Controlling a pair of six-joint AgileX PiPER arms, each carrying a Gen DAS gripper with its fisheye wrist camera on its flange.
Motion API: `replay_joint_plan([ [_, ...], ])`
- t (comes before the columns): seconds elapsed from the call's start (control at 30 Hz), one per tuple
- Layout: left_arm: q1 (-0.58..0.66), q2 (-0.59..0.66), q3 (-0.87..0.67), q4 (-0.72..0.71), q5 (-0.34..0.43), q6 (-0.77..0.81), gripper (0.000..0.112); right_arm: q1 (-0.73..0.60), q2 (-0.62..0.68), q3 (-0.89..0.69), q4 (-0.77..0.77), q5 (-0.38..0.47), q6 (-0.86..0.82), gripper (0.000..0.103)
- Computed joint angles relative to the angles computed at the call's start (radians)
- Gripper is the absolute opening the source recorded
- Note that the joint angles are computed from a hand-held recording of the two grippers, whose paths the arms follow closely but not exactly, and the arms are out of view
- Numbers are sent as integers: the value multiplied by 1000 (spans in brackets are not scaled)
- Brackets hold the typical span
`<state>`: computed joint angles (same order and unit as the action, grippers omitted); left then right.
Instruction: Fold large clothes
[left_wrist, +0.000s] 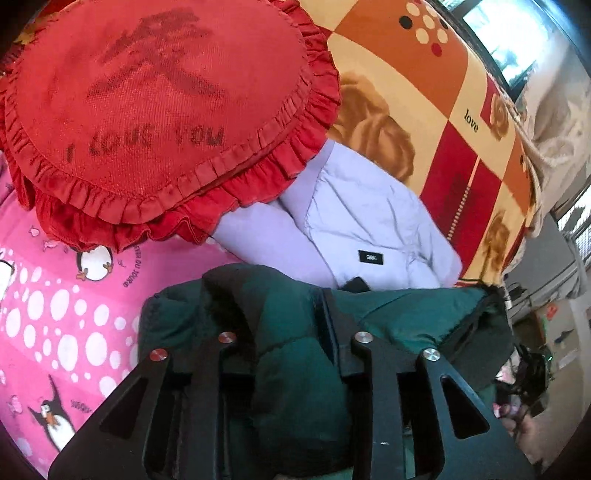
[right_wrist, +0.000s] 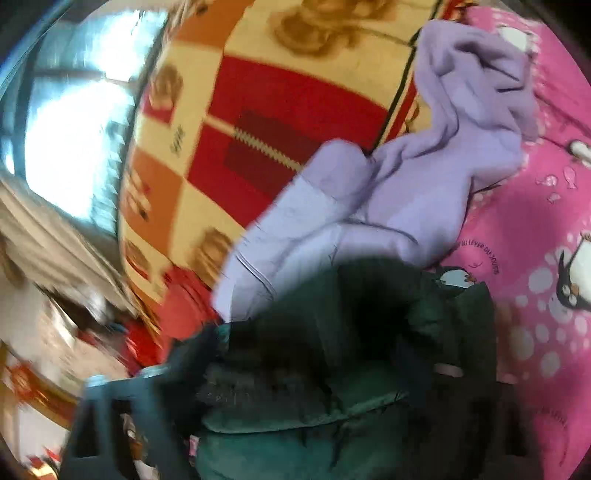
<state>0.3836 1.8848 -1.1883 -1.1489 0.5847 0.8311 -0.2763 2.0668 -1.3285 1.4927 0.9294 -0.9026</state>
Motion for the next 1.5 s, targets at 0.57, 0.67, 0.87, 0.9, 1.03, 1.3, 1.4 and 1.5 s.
replay_joint_plan([
  [0.57, -182, -22, -146, 628, -174, -519, 103, 353, -99, -218, -902, -362, 411, 101],
  [0.67, -249, 95, -260, 928, -131, -734, 103, 385, 25, -391, -1194, -244, 685, 101],
  [0.87, -296, 170, -227, 1231, -195, -1056, 103, 341, 176, -505, -1164, -133, 645, 103],
  [0.9, -296, 168, -203, 1253, -228, -1085, 103, 337, 184, -509, -1155, -131, 635, 103],
  [1.03, -293, 179, -207, 1263, -227, -1097, 103, 329, 236, -567, -1141, -98, 642, 103],
  [1.3, -297, 188, -231, 1236, -199, -1055, 103, 315, 200, -523, -1093, -115, 602, 103],
  [1.4, -291, 193, -231, 1189, -201, -1014, 103, 205, 100, -414, -826, -114, 413, 103],
  [1.5, -286, 193, -229, 1171, -205, -997, 103, 68, -20, -262, -560, -101, 166, 103],
])
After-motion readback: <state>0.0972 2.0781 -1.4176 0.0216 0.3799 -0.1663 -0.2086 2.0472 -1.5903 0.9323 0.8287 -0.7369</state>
